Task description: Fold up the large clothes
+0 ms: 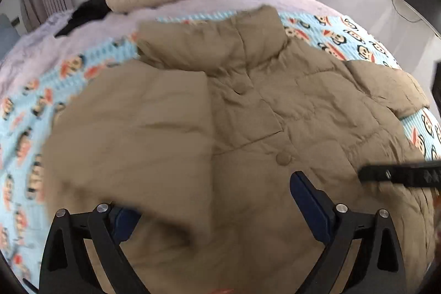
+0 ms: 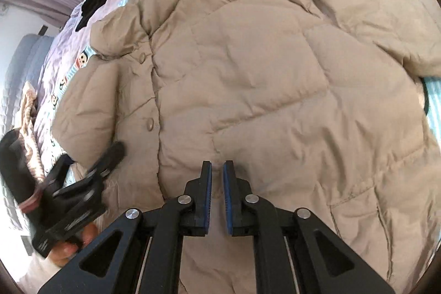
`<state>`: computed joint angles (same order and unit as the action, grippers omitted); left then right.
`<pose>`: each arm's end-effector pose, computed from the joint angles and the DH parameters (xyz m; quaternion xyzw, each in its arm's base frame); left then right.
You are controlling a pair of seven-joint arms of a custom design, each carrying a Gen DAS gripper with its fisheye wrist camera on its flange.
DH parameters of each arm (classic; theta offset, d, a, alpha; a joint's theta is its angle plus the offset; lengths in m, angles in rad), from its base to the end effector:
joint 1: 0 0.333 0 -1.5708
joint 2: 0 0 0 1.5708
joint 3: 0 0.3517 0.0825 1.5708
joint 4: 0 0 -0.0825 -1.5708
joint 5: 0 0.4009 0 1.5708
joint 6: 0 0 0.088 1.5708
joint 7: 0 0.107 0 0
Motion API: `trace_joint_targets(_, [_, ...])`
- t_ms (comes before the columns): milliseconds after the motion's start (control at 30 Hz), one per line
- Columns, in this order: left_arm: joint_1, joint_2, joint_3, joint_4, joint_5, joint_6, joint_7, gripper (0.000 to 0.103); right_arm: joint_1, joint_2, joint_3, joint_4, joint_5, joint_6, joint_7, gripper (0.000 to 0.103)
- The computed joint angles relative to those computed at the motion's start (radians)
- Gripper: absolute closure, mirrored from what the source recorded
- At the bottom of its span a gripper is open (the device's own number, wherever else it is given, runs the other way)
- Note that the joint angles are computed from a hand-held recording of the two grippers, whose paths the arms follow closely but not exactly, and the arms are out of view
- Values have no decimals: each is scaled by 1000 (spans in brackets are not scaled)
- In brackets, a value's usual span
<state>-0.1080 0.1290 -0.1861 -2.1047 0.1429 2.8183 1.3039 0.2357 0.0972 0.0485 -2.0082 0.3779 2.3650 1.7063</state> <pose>0.5979 -0.1845 0.4499 -0.6275 0.7223 -0.2385 0.1662 0.5904 0.1764 0.4618 -0.6618 0.7234 0.0569 0.1882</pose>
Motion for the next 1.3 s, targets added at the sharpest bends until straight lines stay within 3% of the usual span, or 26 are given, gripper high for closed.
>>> trace_joint_targets(33, [6,-29,7,-22,2,6,-4,4,-6,7,-5,26,-6,-12,-19,93])
trace_joint_targets(100, [33,-97,25,-81,-35,25,6,4,11,6,6,50,-48,12,-37,82])
trace_joint_targets(167, [63,-156,57,-129,-99,27,-3,4,38,7,22,75,-104,55,-57,27])
trace_joint_targets(200, [73,-176,76,-149,-158,23,26,4,48,6,30,83,-114,87,-87,20])
trace_joint_targets(333, [113,-167,159,-149,-492,-60,160,5,133,68,61,177,-274,155,-155,20])
trace_joint_targets(367, [127,-158,163,-148,-547,-65,183,5,167,106,64,219,-347,153,-158,20])
trace_joint_targets(433, [161,-107,173,-109,-792,-126,333,5,233,159,51,270,-485,130,-149,20])
trace_joint_targets(533, [224,-24,140,-46,-978,-203,439,5,327,234,3,312,-710,141,-121,22])
trace_joint_targets(667, [285,79,88,55,-1050,-275,489,5,394,276,-109,344,-925,172,105,26])
trace_joint_targets(767, [316,151,50,133,-1082,-291,494,6,360,228,-148,298,-945,225,342,26])
trace_joint_targets(800, [324,161,36,146,-1099,-279,506,24,326,209,-143,275,-904,241,393,26])
trace_joint_targets(833, [332,169,27,159,-1106,-274,513,58,279,196,-126,254,-821,252,421,26])
trace_joint_targets(900, [319,155,14,163,-1074,-230,508,80,168,169,-72,195,-588,273,402,28])
trace_joint_targets(933, [313,145,6,162,-1058,-197,533,85,120,159,-41,171,-470,281,358,40])
trace_joint_targets(967, [300,111,-2,140,-1024,-150,579,85,67,156,-4,155,-327,277,294,63])
trace_joint_targets(1033, [261,51,-1,90,-907,-63,631,85,-19,161,52,130,-45,249,190,91])
trace_joint_targets(1100, [220,44,26,68,-738,-9,576,85,-65,164,82,97,180,255,113,93])
trace_joint_targets(1167, [178,88,86,86,-495,-27,405,85,-64,167,89,75,287,273,75,95])
trace_joint_targets(1233, [162,133,126,97,-361,-44,292,84,-43,164,87,57,329,290,66,95])
trace_joint_targets(1300, [153,145,150,88,-286,-36,187,75,-15,174,80,67,319,292,73,95])
